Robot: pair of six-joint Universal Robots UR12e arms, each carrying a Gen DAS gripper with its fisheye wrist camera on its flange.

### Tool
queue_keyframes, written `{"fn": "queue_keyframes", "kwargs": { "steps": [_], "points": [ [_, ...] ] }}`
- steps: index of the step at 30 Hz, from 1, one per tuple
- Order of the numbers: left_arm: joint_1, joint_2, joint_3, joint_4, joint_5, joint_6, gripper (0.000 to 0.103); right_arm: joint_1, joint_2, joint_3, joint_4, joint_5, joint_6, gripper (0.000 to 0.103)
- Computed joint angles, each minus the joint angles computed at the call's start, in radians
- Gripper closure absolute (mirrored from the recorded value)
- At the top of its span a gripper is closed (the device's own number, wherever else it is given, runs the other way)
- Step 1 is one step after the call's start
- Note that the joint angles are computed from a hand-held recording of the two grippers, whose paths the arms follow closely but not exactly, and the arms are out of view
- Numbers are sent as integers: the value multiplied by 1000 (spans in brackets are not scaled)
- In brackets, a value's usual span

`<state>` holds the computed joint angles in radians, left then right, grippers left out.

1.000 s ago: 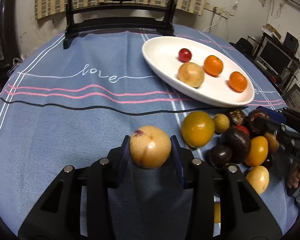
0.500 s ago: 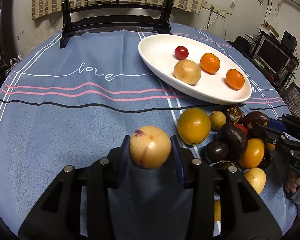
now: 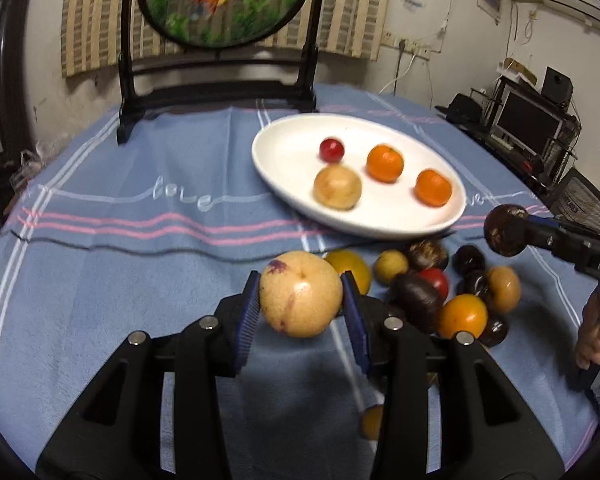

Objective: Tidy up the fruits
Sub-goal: 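Carry the pale fruit onto the plate with the left tool while the right tool places the dark brown fruit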

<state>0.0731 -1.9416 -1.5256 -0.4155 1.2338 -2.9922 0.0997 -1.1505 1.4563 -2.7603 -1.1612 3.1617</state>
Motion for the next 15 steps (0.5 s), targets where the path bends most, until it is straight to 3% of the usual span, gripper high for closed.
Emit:
{"fn": "queue_keyframes", "kwargs": {
  "steps": [7,15],
  "points": [
    [-13,-68,158,-45,11,-59,63,-19,25,-98,-34,-5,49,82],
    [-49,-196,351,-135,46,-99,62,-7,160,-296,69,-40,78,82]
  ]
}}
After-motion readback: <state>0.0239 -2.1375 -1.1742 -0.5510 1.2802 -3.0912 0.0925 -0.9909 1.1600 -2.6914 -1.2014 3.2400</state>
